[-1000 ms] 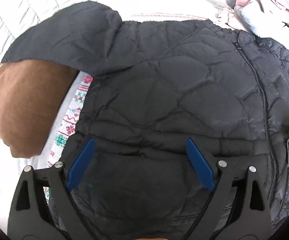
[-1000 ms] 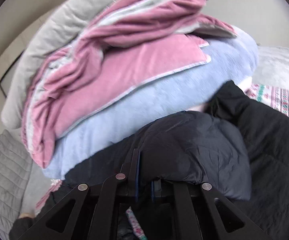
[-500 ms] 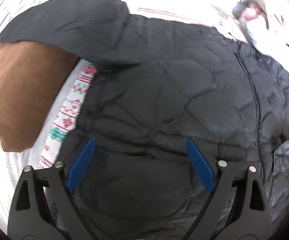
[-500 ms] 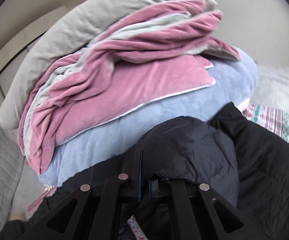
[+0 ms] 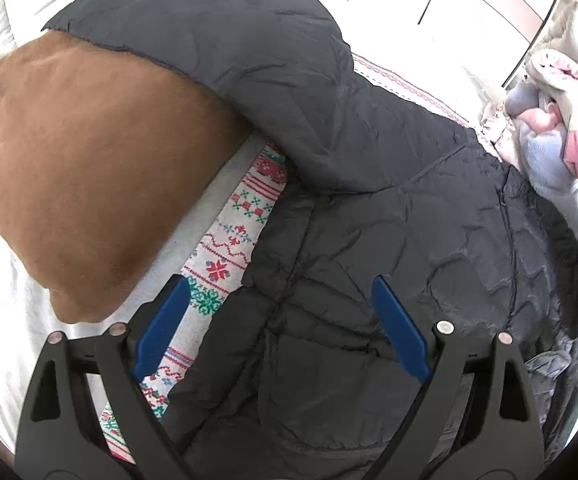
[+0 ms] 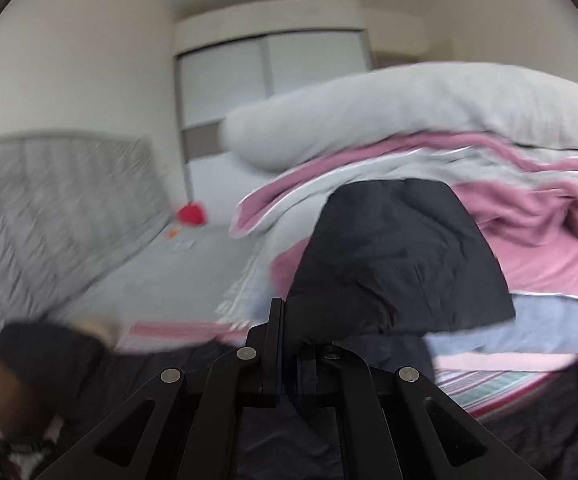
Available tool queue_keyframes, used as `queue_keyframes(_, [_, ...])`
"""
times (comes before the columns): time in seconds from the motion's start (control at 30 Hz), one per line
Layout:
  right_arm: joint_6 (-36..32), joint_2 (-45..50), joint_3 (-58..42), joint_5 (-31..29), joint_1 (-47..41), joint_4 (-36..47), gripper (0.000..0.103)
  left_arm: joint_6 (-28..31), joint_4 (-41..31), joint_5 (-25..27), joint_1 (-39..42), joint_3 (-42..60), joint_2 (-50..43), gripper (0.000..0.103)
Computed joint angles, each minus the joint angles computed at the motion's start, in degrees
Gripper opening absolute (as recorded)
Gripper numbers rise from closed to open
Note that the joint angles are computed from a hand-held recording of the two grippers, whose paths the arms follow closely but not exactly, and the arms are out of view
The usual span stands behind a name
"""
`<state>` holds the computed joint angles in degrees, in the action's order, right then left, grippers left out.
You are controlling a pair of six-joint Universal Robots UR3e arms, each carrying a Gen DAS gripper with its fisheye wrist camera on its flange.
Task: Fold large clothes
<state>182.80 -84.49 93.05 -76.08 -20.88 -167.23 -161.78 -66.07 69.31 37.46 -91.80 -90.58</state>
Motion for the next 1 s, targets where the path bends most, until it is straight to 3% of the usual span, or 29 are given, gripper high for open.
queue_keyframes(0.23, [-6.7, 21.1, -11.8, -14.4, 20.8, 6.9, 0.003, -0.1, -2.2, -1.7, 1.6, 2.5, -1.4, 0.092])
queue_keyframes(0.43, [-6.0, 31.5, -22.7, -20.5, 24.8, 19.7, 0.006, 0.5, -3.1, -2.3, 1.9, 2.7, -1.4, 0.092])
queue_keyframes(0.53, [-6.7, 30.3, -19.7, -18.1, 23.4, 18.8, 0.018, 0.8, -2.9, -2.3, 1.6, 2.5, -1.2, 0.092])
queue_keyframes(0.57, [-6.9, 29.5, -18.8, -17.1, 23.2, 18.6, 0.028, 0.8, -2.9, -2.3, 1.5, 2.5, -1.2, 0.092])
queue_keyframes(0.6, [-7.0, 29.0, -18.1, -15.9, 23.0, 18.2, 0.047, 0.7, -2.8, -2.2, 1.3, 2.5, -1.2, 0.092])
queue_keyframes(0.67, [-7.4, 27.1, -15.4, -12.3, 22.5, 15.3, 0.066, 0.6, -2.7, -2.2, 1.2, 2.4, -1.2, 0.092])
queue_keyframes(1.0, [-1.6, 27.5, -18.8, -0.7, 21.7, 17.2, 0.069, 0.8, -3.0, -2.8, 1.8, 2.4, -1.0, 0.092])
